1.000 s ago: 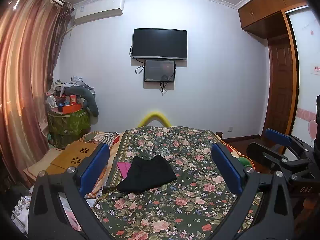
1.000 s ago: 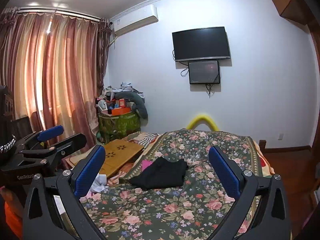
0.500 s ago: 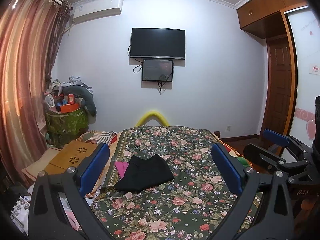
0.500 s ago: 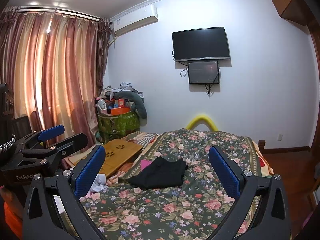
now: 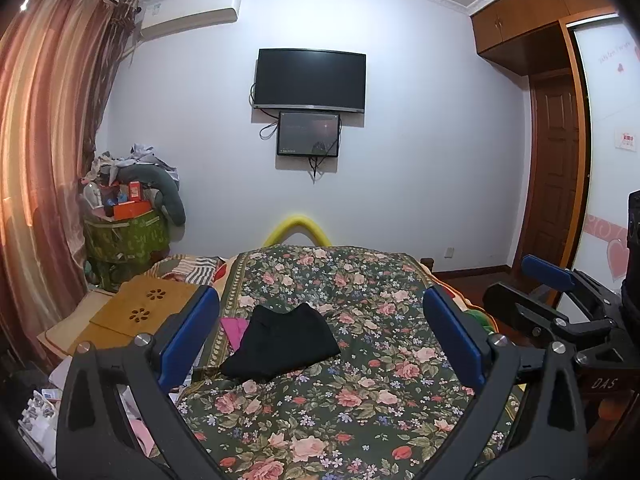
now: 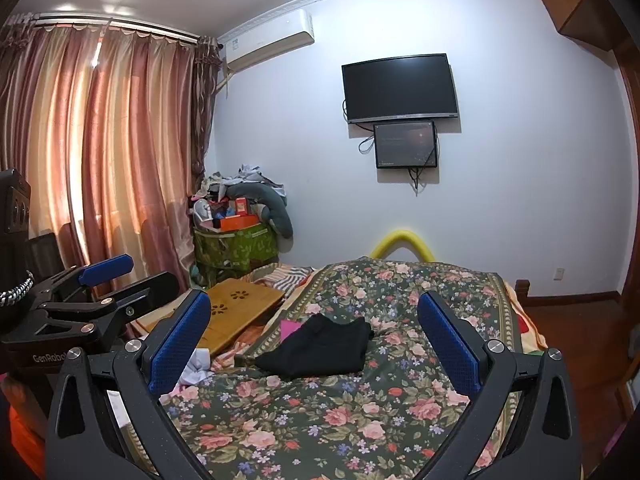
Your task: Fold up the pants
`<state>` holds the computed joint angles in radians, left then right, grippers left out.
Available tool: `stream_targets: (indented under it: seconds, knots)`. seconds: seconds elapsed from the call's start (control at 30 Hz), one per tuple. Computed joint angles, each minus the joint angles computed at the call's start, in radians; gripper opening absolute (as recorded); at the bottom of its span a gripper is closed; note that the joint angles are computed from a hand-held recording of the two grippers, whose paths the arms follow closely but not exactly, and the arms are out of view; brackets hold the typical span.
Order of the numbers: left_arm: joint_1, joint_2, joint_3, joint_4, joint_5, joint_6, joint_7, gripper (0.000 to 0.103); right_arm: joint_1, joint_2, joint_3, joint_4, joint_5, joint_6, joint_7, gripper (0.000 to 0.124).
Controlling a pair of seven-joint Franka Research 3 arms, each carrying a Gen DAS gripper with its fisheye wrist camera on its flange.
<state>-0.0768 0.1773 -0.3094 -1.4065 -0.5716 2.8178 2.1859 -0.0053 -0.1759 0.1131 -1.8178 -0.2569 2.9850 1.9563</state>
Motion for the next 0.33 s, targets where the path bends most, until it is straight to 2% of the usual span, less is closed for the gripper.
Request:
stream_targets:
  seconds: [0.33]
  knots:
    - [-0.001, 0.027, 0.001, 0.031, 0.005, -0.04, -0.009, 0.103, 0.014, 0.018, -0.016, 0.012, 0.021, -0.015, -0.012, 0.103]
